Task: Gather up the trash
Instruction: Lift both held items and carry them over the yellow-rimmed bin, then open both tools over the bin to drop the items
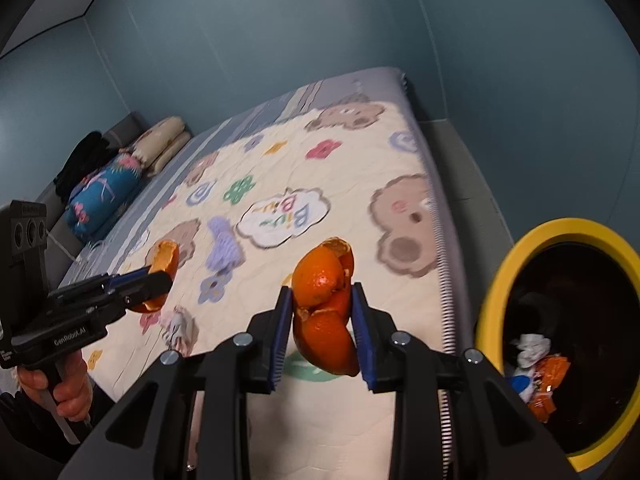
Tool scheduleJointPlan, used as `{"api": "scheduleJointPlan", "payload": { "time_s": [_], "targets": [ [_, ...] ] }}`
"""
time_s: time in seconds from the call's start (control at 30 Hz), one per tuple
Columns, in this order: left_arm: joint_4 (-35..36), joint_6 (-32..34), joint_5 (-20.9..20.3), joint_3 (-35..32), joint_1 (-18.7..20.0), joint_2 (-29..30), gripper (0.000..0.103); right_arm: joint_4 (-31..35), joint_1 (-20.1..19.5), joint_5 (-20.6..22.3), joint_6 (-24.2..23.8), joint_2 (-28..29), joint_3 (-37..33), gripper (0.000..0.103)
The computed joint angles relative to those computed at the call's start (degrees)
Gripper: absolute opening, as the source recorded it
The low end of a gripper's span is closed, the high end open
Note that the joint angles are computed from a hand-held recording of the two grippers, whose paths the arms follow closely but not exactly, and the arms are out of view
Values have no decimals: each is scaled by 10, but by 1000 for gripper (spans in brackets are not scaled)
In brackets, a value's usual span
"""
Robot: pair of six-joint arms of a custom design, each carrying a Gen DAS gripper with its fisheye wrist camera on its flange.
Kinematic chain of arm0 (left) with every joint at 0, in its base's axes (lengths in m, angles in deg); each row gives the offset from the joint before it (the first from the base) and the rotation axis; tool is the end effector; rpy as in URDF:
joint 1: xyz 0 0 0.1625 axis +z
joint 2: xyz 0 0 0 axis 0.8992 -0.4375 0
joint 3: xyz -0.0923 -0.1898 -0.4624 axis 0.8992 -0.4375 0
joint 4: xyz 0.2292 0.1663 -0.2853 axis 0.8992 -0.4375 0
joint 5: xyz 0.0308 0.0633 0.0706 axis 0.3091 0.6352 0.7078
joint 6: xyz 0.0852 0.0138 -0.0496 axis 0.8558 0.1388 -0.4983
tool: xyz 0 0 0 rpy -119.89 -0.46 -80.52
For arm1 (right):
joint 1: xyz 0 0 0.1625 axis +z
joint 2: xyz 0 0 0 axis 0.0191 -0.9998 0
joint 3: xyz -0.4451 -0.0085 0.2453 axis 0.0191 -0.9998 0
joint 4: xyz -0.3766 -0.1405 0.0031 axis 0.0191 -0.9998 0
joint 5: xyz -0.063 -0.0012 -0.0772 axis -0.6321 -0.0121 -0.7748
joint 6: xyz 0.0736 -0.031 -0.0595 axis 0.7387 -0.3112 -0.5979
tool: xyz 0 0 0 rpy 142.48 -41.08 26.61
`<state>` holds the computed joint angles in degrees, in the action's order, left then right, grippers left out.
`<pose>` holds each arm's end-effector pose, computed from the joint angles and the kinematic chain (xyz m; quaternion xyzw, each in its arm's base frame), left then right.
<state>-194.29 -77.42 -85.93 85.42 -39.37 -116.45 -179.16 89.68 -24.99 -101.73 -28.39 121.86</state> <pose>-0.2337 -0.3368 0.1192 0.1777 0.8927 -0.3362 0.2418 0.1282 -0.3918 0.1870 0.2522 -0.9188 0.2753 0.1284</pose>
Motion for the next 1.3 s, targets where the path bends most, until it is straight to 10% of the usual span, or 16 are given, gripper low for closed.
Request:
{"api": "scheduleJointPlan", "payload": {
  "time_s": [1.3],
  "targets": [
    [-91, 281, -144, -296, 64, 252, 25, 3, -180, 15, 3, -117, -41, 29]
  ]
}}
